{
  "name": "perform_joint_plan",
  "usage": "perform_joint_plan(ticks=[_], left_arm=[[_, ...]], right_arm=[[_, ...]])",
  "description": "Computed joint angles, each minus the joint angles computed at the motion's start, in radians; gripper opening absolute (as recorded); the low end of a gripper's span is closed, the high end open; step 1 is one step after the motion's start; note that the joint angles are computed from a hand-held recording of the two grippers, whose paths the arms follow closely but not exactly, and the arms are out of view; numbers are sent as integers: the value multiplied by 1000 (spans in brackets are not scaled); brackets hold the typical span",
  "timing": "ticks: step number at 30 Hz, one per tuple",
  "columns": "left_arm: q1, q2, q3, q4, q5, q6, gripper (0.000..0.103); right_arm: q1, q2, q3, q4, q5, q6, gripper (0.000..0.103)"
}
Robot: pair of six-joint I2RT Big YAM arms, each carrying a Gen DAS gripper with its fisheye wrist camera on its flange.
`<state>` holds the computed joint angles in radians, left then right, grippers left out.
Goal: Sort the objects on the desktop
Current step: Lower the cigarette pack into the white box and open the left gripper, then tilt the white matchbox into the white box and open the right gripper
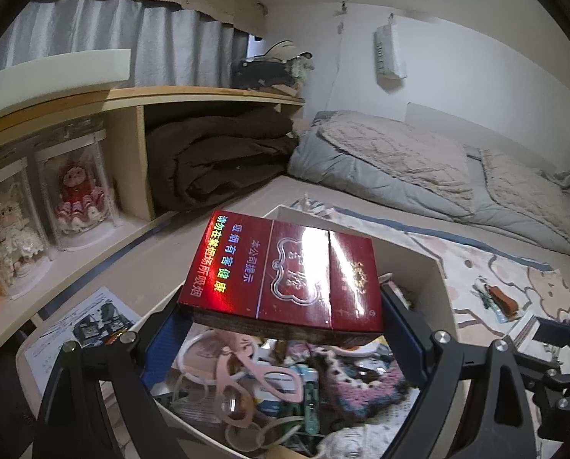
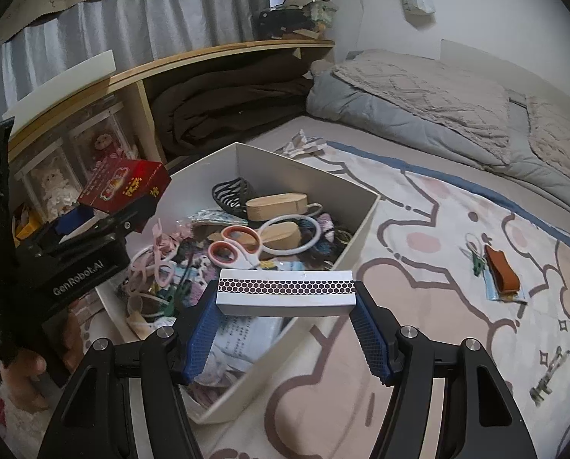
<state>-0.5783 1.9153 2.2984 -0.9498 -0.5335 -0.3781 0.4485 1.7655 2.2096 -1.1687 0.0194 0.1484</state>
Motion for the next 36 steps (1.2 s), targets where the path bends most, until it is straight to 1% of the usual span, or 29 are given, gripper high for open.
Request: perform_joint_plan(ticks=[5, 8, 13, 18, 24, 25, 26, 31, 36], left_arm=[[7, -2, -9, -18, -6, -20, 93], [9, 3, -4, -37, -23, -25, 93], [25, 13, 4, -64, 0, -54, 93], [33, 26, 23, -100, -11, -68, 93], [45, 24, 28, -119, 46, -124, 94], [45, 22, 27, -118, 54, -126, 96], [46, 22, 25, -116, 61, -125, 102], [43, 25, 30, -127, 51, -124, 103], [51, 25, 33, -133, 58, -136, 103]], right_arm=[[14, 50, 77, -34, 10, -5, 66], [21, 73, 110, -45, 19, 1, 67], [25, 93, 127, -55, 25, 15, 66], [23, 114, 151, -74, 34, 27, 66], [21, 138, 184, -91, 31, 39, 66], [22, 140, 186, -92, 32, 39, 66], [22, 143, 190, -95, 32, 39, 66], [27, 159, 213, -110, 43, 29, 66], [28, 179, 243, -128, 43, 21, 66]])
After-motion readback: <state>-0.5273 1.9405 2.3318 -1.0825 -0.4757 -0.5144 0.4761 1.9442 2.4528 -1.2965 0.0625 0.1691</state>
